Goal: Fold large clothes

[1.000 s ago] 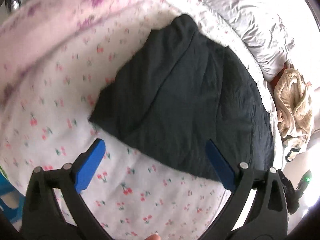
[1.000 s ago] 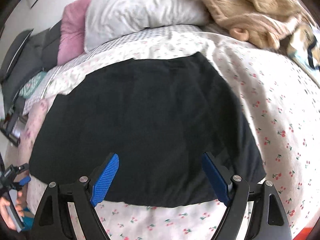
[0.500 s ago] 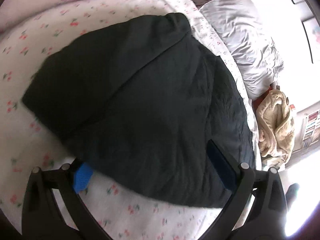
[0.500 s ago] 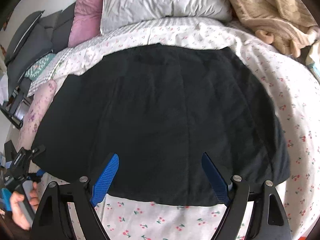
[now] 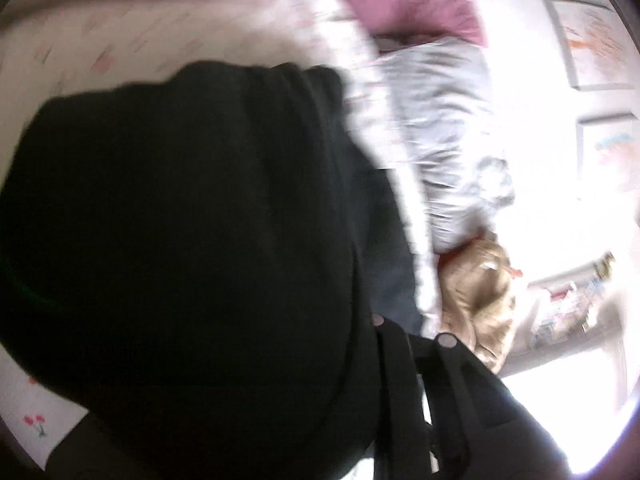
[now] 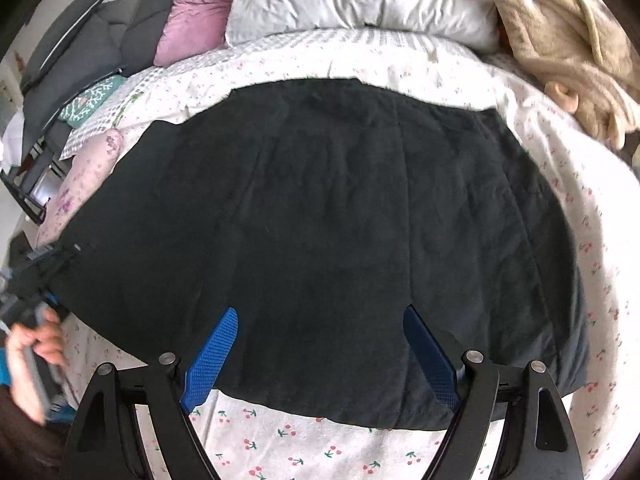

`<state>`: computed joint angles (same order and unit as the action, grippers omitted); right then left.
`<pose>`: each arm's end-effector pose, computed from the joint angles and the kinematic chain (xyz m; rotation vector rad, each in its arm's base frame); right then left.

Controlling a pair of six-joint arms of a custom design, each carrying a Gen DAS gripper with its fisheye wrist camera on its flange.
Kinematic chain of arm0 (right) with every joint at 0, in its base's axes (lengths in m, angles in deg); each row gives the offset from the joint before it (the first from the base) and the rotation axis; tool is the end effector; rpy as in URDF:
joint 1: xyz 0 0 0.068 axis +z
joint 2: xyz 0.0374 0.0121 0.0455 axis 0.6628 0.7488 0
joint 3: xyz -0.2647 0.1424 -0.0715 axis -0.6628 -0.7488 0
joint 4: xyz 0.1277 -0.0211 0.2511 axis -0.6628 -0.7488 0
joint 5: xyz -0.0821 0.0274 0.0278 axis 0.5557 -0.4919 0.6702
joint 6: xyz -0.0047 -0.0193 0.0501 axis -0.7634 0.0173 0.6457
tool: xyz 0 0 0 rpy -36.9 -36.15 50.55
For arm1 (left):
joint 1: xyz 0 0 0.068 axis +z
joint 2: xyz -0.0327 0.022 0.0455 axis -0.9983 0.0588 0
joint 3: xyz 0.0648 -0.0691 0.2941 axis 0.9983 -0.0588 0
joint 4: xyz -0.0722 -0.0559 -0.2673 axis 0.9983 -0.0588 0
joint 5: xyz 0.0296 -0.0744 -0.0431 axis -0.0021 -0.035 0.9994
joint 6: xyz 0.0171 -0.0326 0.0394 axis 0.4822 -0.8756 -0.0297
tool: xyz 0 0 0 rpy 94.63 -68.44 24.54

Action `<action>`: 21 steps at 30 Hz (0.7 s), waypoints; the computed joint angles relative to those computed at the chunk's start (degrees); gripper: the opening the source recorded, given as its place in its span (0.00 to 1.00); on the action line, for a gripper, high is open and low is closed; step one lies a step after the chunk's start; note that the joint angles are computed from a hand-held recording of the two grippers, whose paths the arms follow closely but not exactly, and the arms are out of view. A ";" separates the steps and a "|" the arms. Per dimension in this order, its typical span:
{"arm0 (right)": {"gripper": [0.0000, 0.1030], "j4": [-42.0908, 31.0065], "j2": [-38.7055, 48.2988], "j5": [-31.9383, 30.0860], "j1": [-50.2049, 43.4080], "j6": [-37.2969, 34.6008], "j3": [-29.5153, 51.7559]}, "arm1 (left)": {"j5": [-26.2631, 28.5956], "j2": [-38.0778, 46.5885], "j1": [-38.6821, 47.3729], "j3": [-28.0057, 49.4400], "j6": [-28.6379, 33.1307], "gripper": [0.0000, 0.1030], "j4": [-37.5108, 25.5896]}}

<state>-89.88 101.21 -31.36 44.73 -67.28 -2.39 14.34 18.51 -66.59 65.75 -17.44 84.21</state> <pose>0.2770 0.0167 0.1526 -0.0671 2.6422 0.0653 0.2671 0.0699 0.1161 -0.8088 2.1869 -1.1322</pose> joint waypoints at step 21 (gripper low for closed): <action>0.89 10.44 18.75 -2.58 9.85 1.40 2.91 | -9.11 -23.80 -3.79 -1.35 10.00 0.19 -12.27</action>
<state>-79.44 119.96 -33.94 54.58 -65.88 0.52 5.24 -5.29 -70.38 64.40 -7.45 71.94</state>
